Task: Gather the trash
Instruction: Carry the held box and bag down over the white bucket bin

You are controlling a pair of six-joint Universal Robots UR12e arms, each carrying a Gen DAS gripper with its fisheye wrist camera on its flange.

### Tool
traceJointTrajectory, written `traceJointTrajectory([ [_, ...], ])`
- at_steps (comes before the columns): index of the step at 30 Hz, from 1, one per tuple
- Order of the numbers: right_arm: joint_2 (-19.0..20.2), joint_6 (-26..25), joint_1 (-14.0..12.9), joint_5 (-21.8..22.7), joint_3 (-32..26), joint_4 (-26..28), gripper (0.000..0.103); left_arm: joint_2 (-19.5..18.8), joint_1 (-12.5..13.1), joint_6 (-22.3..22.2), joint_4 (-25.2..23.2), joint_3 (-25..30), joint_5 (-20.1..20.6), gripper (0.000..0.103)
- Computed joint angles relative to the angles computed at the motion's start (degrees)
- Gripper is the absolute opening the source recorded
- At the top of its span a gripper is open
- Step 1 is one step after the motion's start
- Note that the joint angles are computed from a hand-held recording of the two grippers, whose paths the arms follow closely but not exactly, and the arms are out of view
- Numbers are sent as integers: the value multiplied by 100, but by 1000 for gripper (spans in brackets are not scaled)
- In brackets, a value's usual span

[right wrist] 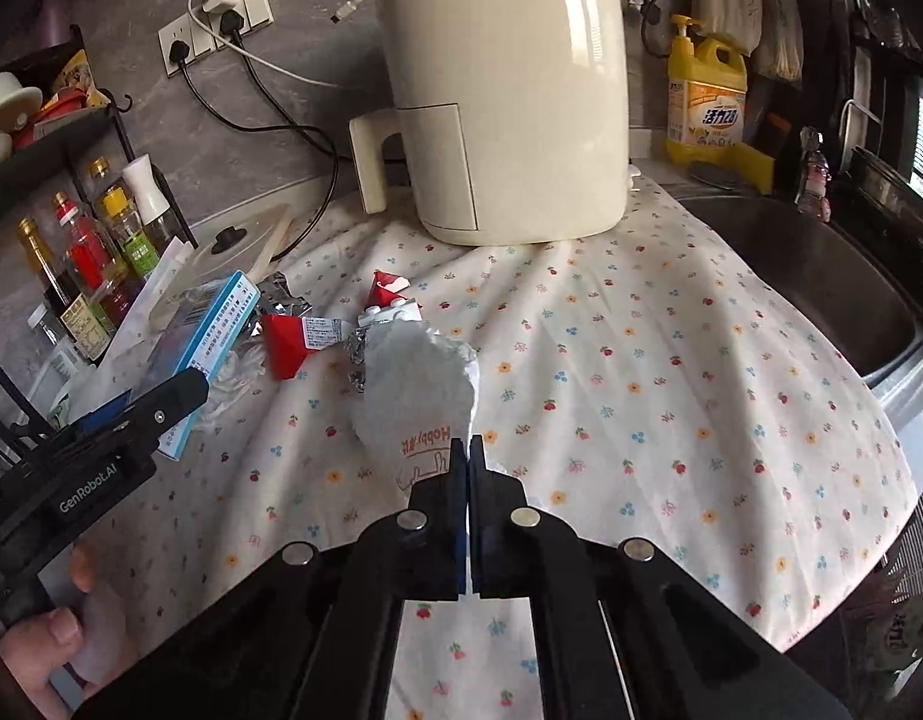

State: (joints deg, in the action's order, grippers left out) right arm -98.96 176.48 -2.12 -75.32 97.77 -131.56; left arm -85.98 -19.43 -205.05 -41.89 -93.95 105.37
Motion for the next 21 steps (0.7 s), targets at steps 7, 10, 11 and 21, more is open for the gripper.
traceJointTrajectory([
  [7,-481,-11,-363,99,296,78,1,24,-350,56,-56,60,69,67],
  [10,-685,27,-544,109,433,82,1,-4,-514,82,-93,112,76,67],
  [11,-758,42,-623,115,478,99,1,-20,-569,96,-98,132,73,67],
  [21,-1513,-7,-1662,188,960,489,1,-329,-1180,346,-91,397,-160,67],
])
